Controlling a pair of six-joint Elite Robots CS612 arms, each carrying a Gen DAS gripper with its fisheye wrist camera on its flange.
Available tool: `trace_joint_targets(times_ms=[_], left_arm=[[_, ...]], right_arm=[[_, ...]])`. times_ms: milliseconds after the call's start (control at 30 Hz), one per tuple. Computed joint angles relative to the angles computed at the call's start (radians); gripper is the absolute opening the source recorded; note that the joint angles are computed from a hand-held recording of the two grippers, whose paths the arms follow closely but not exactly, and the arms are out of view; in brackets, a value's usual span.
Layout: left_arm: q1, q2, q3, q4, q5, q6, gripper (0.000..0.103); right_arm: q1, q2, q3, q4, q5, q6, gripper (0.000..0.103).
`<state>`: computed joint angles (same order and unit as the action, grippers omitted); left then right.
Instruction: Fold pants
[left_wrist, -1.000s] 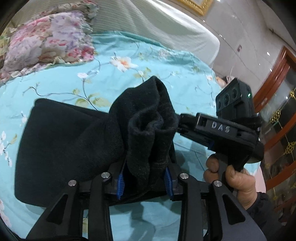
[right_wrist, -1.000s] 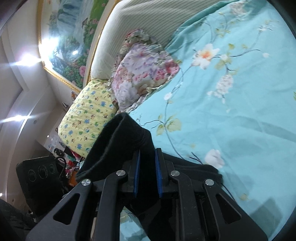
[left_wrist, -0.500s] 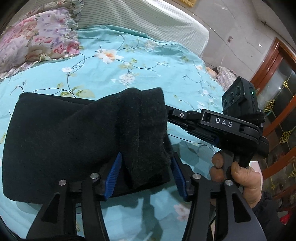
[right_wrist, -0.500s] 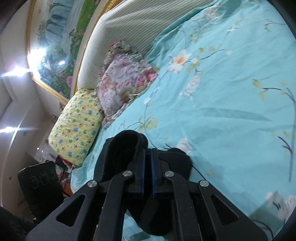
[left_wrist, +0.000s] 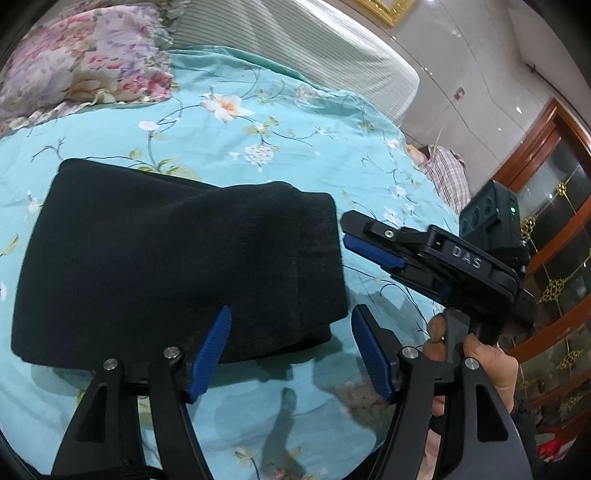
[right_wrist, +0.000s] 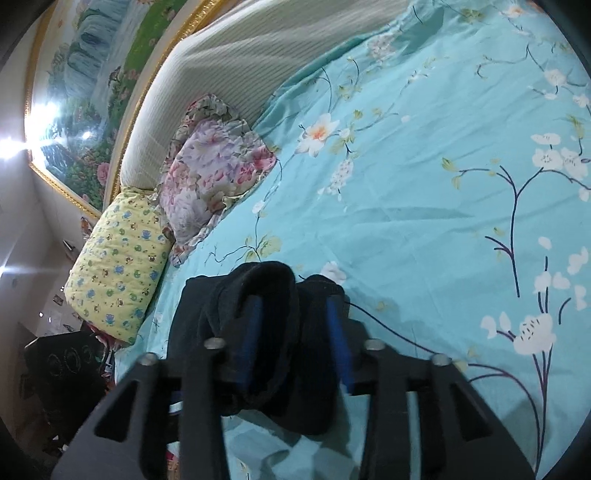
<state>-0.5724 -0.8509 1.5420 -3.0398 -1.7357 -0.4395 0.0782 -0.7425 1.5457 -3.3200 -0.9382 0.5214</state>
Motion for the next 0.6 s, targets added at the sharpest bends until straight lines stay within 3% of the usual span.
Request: trace_joint_targets(times_ms=[600], left_arm=[[0.017,-0.027,0.055,-0.058,0.023,-0.075,0.072]], right_arm=[[0.031,-0.043,0.035,0.008,-0.051,-0.018,0.047]])
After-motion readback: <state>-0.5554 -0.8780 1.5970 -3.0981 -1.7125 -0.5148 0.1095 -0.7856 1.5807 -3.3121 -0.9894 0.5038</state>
